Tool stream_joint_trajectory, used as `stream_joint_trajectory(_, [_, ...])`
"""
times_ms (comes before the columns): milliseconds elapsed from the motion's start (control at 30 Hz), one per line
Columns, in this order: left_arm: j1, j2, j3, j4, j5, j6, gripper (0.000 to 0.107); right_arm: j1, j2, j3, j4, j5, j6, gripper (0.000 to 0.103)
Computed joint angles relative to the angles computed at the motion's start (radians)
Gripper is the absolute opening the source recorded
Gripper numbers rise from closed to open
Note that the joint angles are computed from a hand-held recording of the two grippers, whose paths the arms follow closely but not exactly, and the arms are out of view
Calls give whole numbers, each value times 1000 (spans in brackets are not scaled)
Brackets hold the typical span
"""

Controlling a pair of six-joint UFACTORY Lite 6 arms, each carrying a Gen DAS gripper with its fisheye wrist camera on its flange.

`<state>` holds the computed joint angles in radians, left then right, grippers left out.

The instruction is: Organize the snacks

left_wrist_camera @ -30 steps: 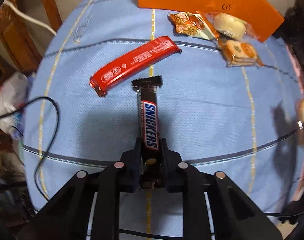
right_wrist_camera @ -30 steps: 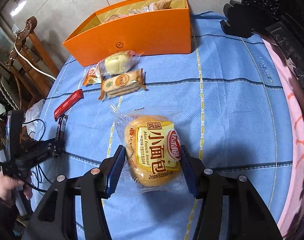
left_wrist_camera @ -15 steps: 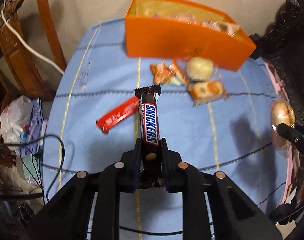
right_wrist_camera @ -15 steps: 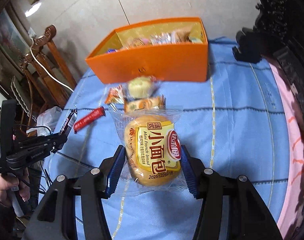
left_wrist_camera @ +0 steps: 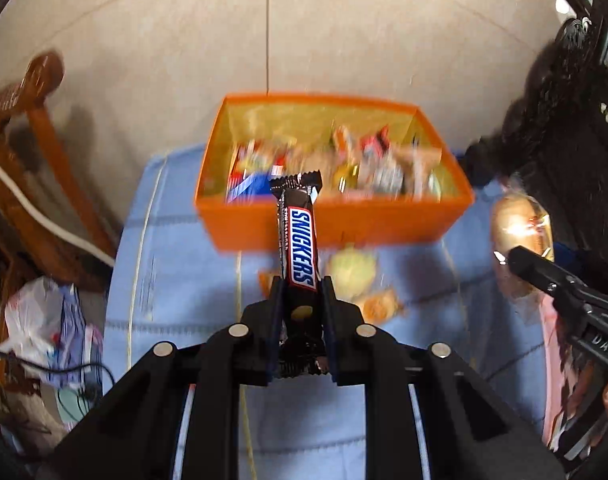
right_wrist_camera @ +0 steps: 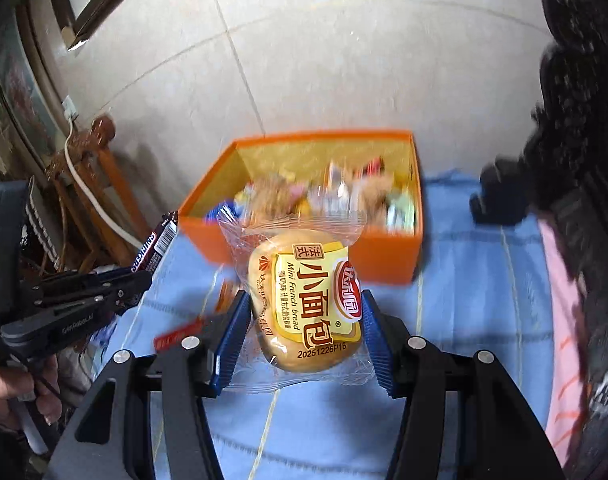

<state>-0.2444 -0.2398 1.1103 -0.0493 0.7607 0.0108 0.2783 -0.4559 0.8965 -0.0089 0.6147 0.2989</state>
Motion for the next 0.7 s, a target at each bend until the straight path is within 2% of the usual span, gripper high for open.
stream_joint_trajectory(300, [-31, 476, 541, -3, -8, -25, 13, -113, 473, 438, 63, -46, -160, 56])
stream_joint_trajectory(400, [-31, 620, 689, -16, 5, -17, 13, -121, 630, 555, 40, -49, -148, 56])
stream_joint_trajectory(467, [-23, 731, 796, 10, 30, -46, 13, -127, 729, 630, 27, -14, -129, 57])
stream_joint_trajectory(500, [-12, 765, 823, -5, 43, -47, 19, -129, 764, 649, 25, 1, -118, 60])
stream_joint_trajectory(533, [3, 792, 844, -23, 59, -53, 30, -127, 790, 667, -19, 17, -65, 70])
stream_joint_trajectory(567, [17, 799, 837, -28, 60, -68, 57, -121, 784, 652, -70, 8, -12, 79])
stream_joint_trajectory(600, [26, 771, 788, -15, 25, -79, 71, -118, 745, 595, -88, -39, 3, 81])
stream_joint_trajectory(633, [27, 730, 722, 29, -33, -107, 71, -118, 728, 564, -85, -64, -9, 82])
stream_joint_trajectory(700, [27, 696, 671, 70, -66, -119, 71, -109, 697, 516, -103, -66, 7, 82])
